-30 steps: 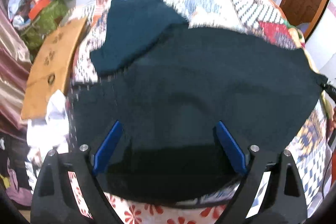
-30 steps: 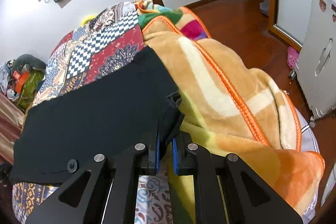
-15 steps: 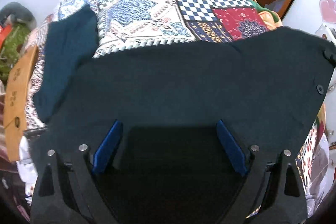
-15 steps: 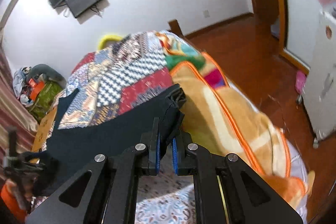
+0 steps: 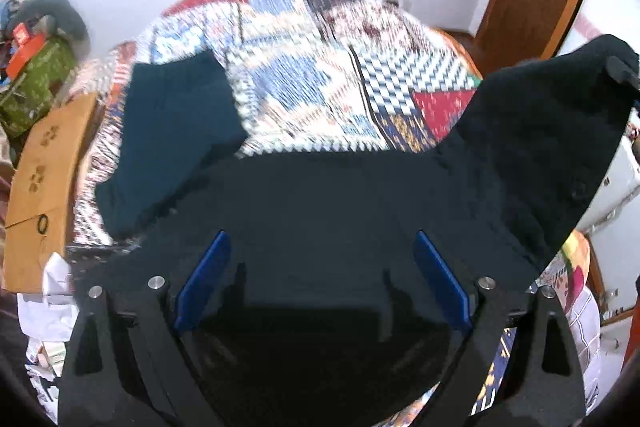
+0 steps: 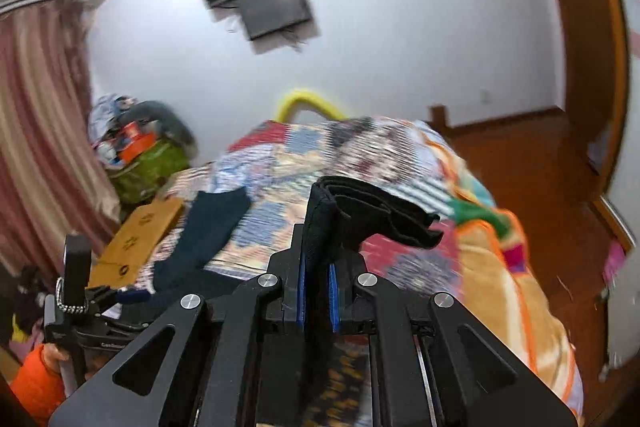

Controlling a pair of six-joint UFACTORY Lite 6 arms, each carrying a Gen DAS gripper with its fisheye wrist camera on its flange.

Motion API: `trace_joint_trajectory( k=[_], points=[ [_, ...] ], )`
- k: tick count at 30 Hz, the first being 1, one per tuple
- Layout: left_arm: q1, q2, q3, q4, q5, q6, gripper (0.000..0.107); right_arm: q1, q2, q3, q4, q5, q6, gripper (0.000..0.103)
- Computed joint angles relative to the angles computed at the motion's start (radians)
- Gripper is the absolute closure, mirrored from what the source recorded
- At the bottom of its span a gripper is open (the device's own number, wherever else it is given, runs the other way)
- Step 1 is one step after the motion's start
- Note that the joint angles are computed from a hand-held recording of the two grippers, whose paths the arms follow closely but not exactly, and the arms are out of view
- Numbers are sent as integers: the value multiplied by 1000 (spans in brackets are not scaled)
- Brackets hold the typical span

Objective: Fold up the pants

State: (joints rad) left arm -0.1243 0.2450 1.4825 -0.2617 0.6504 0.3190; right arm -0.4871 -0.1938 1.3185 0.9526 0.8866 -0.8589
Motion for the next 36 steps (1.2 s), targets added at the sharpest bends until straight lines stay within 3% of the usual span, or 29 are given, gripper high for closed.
trace_joint_trajectory(
  k=[9,15,21,25,27,28,29,36],
  points=[
    [229,-241,-148,-160,0,261,13,419,18,17,-113,-173,197,96],
    [366,-347,-264,-209,-12,389,13,690,58,-101,-181,-265,281,95],
    [424,-357,-341,-218,-11,433,13,844,121,-218,-263,-313,324,94],
    [411,-341,-344,-210,-19,411,13,876,137,-233,-338,-288,364,88],
    [391,-321,-323,-198,-20,381,13,872,146,-209,-349,-228,358,74],
    [379,-320,-315,-185,-18,361,13,850,140,-203,-324,-179,327,60],
    [367,-314,-304,-173,-18,343,13,837,139,-194,-323,-158,326,54],
    [240,-212,-144,-71,1,191,13,647,51,-146,-287,-58,219,44]
  ],
)
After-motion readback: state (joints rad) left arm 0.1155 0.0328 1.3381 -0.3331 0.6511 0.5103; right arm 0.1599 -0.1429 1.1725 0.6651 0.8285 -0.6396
